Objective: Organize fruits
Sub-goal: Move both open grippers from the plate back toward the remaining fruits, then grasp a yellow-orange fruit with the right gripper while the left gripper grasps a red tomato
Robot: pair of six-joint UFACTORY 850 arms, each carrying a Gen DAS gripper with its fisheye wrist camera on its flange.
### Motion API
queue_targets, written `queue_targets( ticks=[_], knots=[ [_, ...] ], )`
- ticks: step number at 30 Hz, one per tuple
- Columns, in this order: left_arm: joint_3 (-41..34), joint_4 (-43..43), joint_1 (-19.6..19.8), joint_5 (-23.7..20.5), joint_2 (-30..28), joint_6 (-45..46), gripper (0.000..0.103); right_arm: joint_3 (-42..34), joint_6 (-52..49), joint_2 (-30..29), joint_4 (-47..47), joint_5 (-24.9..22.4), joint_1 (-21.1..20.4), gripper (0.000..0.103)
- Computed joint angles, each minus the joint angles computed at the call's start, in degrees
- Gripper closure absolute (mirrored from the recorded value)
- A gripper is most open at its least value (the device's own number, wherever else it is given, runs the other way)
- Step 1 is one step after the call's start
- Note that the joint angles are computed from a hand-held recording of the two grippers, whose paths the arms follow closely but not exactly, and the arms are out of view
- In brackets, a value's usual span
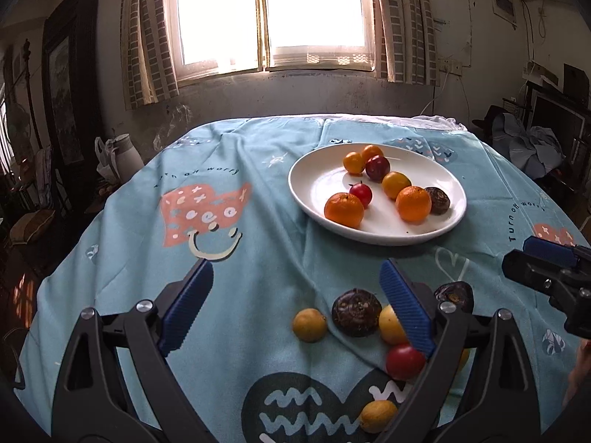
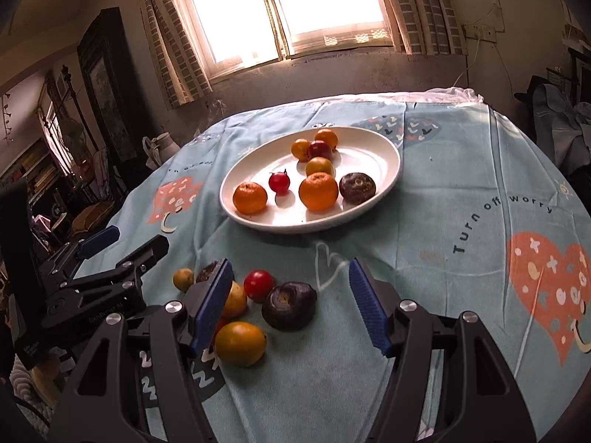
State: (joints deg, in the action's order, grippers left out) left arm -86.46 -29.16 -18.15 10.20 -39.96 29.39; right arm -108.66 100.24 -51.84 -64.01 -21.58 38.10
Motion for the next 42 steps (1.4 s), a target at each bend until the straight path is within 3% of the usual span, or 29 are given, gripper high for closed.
queue_targets(
  ticks=[6, 11, 23, 26, 31, 34, 36, 39, 42],
  knots=[
    [1.1, -2.9, -0.1, 0.6, 0.3, 3.0, 0.009, -4.1, -16.7, -2.9, 13.7, -0.6, 0.8, 0.037],
    [0.4, -6.3, -0.1, -0.1, -0.1, 6.2, 0.009, -6.6, -24.8, -4.6, 20.0, -1.6, 1.2, 0.037],
    [0.5, -5.7, -0.1, 0.1, 0.0, 5.6, 0.008, -14.1, -42.3, -9.8, 35.4, -5.2, 1.0, 0.037],
    [0.6, -6.6, -0.1, 0.4, 0.0, 6.4, 0.008, -12.4, -38.5, -8.7, 32.1, -5.0, 0.9, 0.036],
    [-0.7, -11.8, 0.6, -1.5, -0.6, 9.6, 0.007, -0.2, -13.4, -1.4, 12.4, -4.7, 1.0, 0.036],
    [-1.7, -14.8, 1.0, -3.6, -1.1, 12.5, 0.007, 4.3, -6.3, 1.2, 8.0, -2.4, 0.6, 0.036],
    [-1.7, -15.9, 0.9, -3.5, -1.2, 13.7, 0.007, 3.2, -10.1, 0.5, 9.9, -2.2, 0.8, 0.036],
    [-1.9, -17.1, 0.9, -4.1, -1.4, 15.0, 0.007, -0.6, -24.1, -1.7, 20.3, -3.0, 1.0, 0.036],
    [-2.5, -20.0, 0.9, -6.4, -1.8, 19.1, 0.007, -2.1, -28.9, -2.6, 26.2, -4.7, 0.7, 0.036]
  ],
)
